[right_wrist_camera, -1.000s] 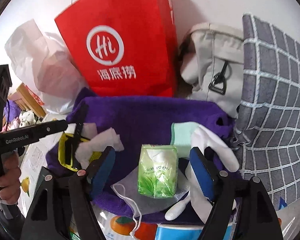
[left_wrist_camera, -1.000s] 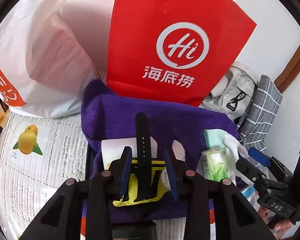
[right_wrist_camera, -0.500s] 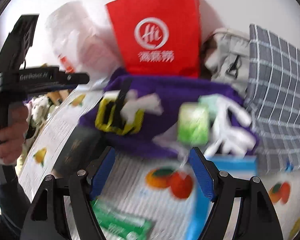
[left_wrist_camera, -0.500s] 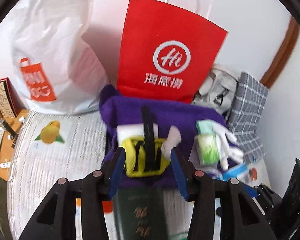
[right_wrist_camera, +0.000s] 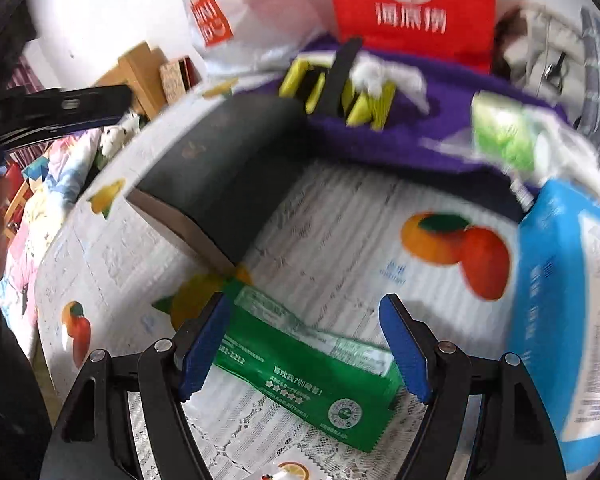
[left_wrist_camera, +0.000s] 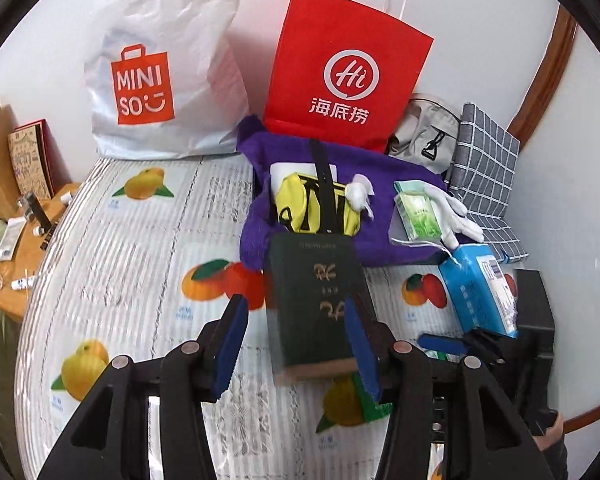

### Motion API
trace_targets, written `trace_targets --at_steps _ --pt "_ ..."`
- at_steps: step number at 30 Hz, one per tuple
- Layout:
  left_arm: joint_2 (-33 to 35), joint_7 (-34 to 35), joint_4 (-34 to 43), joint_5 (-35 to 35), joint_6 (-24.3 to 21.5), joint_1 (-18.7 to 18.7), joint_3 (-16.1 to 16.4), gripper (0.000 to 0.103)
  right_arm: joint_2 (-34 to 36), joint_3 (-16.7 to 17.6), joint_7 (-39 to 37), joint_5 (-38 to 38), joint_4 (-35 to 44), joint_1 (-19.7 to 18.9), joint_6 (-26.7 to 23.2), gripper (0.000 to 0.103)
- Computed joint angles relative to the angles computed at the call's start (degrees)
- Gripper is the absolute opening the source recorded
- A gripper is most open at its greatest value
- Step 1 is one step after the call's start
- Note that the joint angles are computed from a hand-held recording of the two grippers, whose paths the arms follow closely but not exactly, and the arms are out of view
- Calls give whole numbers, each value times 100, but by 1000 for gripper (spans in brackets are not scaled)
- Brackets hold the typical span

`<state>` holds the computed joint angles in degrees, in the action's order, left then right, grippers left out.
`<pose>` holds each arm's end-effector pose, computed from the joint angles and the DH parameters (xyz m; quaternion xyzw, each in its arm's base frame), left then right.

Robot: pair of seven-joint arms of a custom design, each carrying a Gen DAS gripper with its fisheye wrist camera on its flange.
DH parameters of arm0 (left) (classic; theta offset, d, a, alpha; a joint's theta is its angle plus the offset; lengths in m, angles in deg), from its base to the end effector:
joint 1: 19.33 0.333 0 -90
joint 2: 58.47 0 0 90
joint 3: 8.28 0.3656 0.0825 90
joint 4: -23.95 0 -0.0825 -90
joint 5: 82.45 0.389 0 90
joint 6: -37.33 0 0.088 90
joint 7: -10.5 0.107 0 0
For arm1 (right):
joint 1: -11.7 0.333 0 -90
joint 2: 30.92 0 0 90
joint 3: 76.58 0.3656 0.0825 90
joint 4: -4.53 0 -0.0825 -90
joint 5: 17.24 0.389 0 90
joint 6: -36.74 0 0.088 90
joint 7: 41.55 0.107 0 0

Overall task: Organize soft objects
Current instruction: 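Withdraw both tools and move them toward the green snack packet and candy packet, then close the right tool on the long green snack packet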

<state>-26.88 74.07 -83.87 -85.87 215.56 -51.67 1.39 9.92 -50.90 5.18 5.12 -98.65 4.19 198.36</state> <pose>0.6530 -0.2866 0.3362 -0.6881 0.6424 -0.3060 0.1423 0.6971 0.1603 0.2462 -0.8434 0.4623 -0.0155 0.2735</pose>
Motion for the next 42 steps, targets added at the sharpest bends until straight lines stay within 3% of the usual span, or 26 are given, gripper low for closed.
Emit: trace_targets --at_steps 7,10,12,15,16,18,20,23,28,32,37,39,42 --pt "-143 93 -321 -150 227 19 -126 48 -326 65 -536 -29 -469 -124 -181 78" --pt "-177 221 -398 -278 289 144 -303 48 -506 -89 -769 -218 -776 60 86 78" --pt "-190 249 -435 -342 277 96 -269 48 -573 -268 -747 -465 -949 290 417 78" --pt "-202 226 -458 -369 216 -67 -118 48 -552 -206 -644 -720 -1012 285 629 75" --pt "-210 208 -474 -364 199 -116 -68 48 -528 -117 -626 -760 -1009 219 675 72" --pt "-230 139 -518 -340 168 -236 52 48 -489 102 -651 -832 -1001 24 664 45" --pt "-246 49 -561 -319 137 -313 134 48 -474 135 -600 -934 -967 20 641 35" --pt "-275 -111 -660 -310 86 -355 177 48 -387 490 -761 -882 -885 -286 464 26" --pt "-348 -442 -840 -116 -33 -563 380 48 -469 1142 -1186 -372 -1085 -934 512 24" --pt "-393 -726 -938 31 -120 -596 380 48 -699 1497 -1295 -19 -1461 -1296 965 24" --pt "-315 -975 -806 336 -345 -641 296 48 -1015 1685 -761 117 -1857 -1686 1482 24" --pt "-238 -992 -673 458 -478 -550 112 48 -1070 2000 -684 158 -2107 -2083 1798 24" --pt "-119 -1036 -445 607 -739 -420 -137 48 -1155 2206 -530 66 -2494 -2429 2328 24"
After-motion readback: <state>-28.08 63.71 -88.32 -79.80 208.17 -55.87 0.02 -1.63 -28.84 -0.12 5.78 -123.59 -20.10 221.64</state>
